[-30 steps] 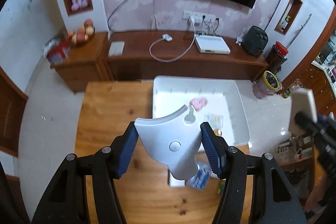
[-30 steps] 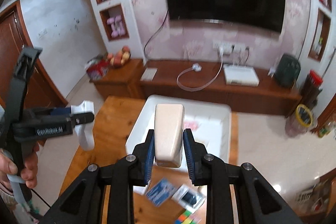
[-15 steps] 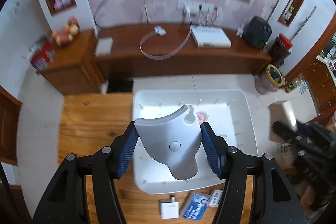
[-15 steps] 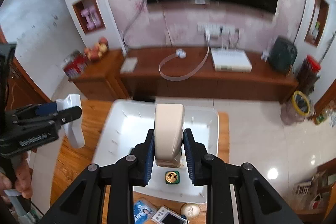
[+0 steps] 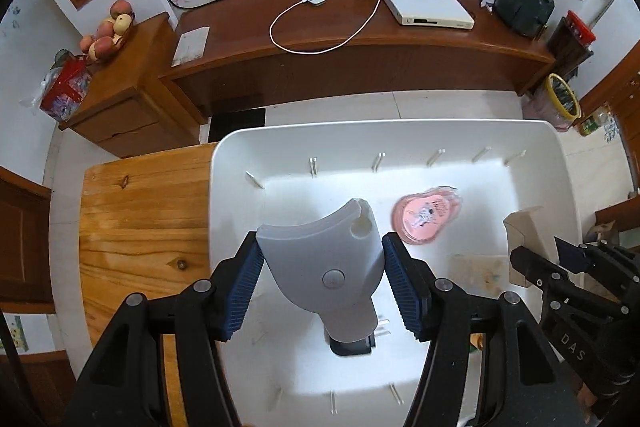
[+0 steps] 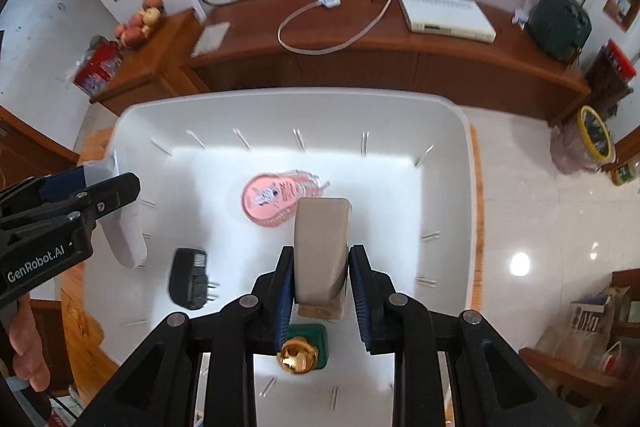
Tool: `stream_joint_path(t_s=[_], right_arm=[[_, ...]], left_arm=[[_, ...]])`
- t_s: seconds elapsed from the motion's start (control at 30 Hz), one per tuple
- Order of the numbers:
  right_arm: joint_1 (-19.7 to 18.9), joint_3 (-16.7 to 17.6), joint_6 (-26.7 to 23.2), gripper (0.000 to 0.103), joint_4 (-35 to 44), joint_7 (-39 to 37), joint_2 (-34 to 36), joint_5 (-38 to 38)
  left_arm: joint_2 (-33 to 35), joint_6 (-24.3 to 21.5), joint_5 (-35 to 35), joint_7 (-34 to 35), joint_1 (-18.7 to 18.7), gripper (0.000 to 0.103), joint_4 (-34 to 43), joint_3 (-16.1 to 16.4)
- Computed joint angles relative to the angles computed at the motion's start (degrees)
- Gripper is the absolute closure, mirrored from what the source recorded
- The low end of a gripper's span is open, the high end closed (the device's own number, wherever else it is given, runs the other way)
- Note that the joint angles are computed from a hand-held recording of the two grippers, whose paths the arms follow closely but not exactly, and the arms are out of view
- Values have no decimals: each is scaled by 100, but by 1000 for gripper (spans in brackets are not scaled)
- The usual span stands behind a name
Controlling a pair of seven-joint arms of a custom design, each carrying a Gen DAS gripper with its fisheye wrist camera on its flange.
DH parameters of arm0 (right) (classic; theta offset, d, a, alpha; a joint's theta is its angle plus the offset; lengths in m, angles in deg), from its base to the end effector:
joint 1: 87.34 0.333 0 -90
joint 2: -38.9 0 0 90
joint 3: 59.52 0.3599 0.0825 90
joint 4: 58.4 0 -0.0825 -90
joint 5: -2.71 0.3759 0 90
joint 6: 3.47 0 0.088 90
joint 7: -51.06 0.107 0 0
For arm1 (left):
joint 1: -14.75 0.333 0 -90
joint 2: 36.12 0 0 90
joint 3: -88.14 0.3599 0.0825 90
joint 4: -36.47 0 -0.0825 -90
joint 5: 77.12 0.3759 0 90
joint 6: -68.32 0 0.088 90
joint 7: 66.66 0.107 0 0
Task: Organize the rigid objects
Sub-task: 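Open both tools to drop the tape measure and block into the tray, then move both tools back toward the remaining items on the table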
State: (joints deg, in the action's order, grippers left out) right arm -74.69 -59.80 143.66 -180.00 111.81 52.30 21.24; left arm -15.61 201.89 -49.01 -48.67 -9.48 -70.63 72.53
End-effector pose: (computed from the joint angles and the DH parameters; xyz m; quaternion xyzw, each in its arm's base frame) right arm 0.5830 0.1228 0.3698 -0.8440 0.5163 -0.0239 0.1430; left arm 0.5148 -0.3983 0.3883 -0.7849 0.6003 -0.0879 0.1256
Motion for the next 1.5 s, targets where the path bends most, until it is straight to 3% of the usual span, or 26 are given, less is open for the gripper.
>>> stream_joint_path(t_s=[0.07, 0.1, 0.23, 0.87, 1.5], right_arm=[[33, -37, -47, 75, 102, 136, 143, -90], [53, -57, -46, 73, 106, 185, 142, -145], [21, -26, 32, 44, 105, 184, 157, -81], [-170, 131, 28, 44, -554, -651, -966, 743], [-368, 171, 125, 44, -2306, -846, -3106, 1166]], left_arm=[[65, 95, -152, 116, 71, 36, 2, -44], [69, 133, -212, 165, 100, 29, -6, -55], [2, 196, -247, 96, 96, 22, -56, -30], [-970, 422, -41, -178, -26, 21, -615, -153], [-2166, 385, 168, -554, -461, 21, -1559, -535]])
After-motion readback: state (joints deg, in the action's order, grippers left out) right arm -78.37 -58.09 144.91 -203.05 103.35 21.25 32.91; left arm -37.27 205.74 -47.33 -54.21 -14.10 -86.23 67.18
